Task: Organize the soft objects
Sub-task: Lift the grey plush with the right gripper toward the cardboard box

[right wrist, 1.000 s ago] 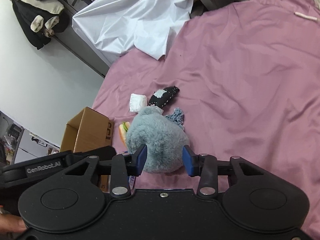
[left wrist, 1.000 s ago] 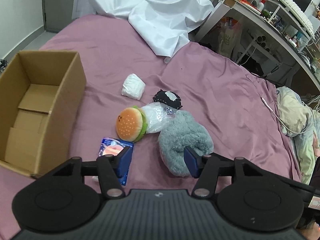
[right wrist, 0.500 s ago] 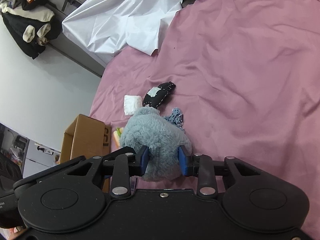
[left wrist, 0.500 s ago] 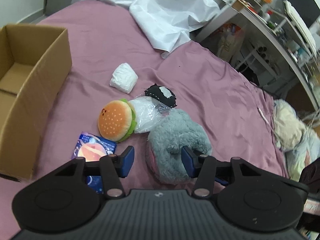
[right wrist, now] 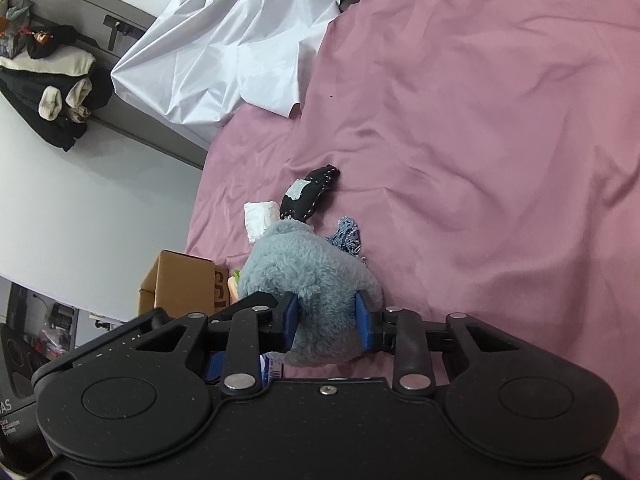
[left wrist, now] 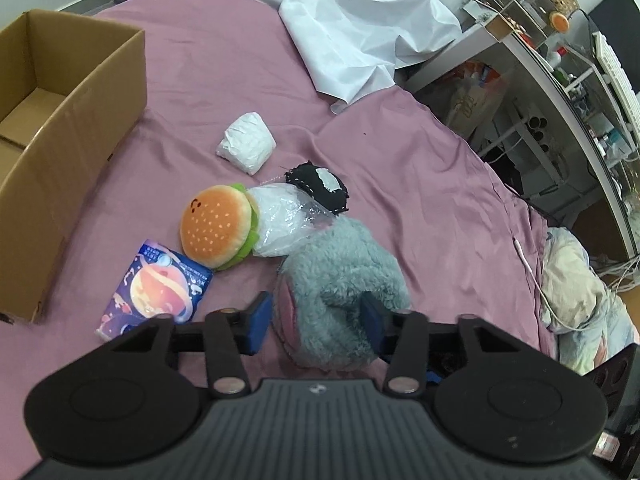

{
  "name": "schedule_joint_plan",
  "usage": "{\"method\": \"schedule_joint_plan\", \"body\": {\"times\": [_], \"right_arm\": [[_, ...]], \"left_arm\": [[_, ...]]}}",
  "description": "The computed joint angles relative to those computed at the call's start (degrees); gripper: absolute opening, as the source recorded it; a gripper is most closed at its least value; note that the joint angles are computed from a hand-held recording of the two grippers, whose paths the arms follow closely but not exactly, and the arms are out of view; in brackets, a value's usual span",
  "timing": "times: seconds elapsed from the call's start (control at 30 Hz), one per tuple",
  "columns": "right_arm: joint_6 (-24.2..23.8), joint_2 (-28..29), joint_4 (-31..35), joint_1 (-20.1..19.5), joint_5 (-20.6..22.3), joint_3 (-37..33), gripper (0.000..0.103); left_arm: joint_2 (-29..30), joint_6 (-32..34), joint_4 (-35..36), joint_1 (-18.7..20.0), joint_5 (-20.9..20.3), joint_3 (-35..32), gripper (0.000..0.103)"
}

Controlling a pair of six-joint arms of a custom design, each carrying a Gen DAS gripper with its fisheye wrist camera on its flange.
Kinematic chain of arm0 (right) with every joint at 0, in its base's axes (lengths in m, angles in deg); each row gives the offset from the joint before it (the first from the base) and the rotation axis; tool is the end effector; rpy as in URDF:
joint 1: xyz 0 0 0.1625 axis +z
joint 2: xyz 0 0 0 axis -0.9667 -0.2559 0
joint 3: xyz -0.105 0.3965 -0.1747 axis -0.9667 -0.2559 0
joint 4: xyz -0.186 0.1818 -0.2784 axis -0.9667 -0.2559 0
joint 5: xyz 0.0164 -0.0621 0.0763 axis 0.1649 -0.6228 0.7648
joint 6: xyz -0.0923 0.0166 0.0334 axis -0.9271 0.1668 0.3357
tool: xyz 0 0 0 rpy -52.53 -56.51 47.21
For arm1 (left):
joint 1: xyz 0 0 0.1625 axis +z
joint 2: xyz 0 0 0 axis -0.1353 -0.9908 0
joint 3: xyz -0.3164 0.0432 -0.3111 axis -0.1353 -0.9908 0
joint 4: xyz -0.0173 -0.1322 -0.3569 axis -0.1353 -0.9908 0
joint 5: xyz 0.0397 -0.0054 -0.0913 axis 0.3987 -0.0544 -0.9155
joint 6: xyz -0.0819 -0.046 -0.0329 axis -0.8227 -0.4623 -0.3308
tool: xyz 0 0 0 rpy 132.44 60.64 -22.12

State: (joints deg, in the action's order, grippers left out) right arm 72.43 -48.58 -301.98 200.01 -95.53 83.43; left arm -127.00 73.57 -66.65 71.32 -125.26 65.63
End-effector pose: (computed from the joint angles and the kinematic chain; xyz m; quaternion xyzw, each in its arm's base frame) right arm 0.3769 -0.4128 -0.0046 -0.1869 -0.8850 0.4251 0.0327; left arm -0.0679 -0.5122 0.3671 0.1360 0.9678 -0.1681 0.1287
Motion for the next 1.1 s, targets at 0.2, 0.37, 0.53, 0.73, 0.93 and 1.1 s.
{"method": "schedule_joint_plan", "body": {"times": [0.2, 0.37, 0.53, 0.73, 0.93, 1.1], "right_arm": [[-0.9, 0.3, -0.5, 0.0, -0.1, -0.1, 0.025], [-1.1, 0.4, -0.1, 0.1, -0.6, -0.4, 0.024], [-2.7, 0.4, -0.3, 0.6, -0.7, -0.8, 0.02], [-5.6, 0.7, -2.1, 1.8, 0.1, -2.0, 0.016], [-8.2, 1.0, -1.5, 3.2, 1.3, -4.3, 0.015], [-11.3, 1.7, -2.6, 4.3, 2.2, -6.5, 0.014]], "left_arm": [[0.5, -1.8, -1.7, 0.3, 0.9, 0.8, 0.026], [0.5, -0.9, -4.2, 0.0, 1.9, 2.0, 0.019], [-0.6, -1.4, -3.8, -1.7, 4.2, 2.4, 0.015], [-2.1, 0.3, -2.0, -3.0, 5.5, 0.9, 0.014], [-3.7, 1.2, 2.1, -3.6, 6.5, -1.9, 0.013], [-4.6, 2.9, 4.5, -4.1, 7.2, -4.4, 0.013]]}}
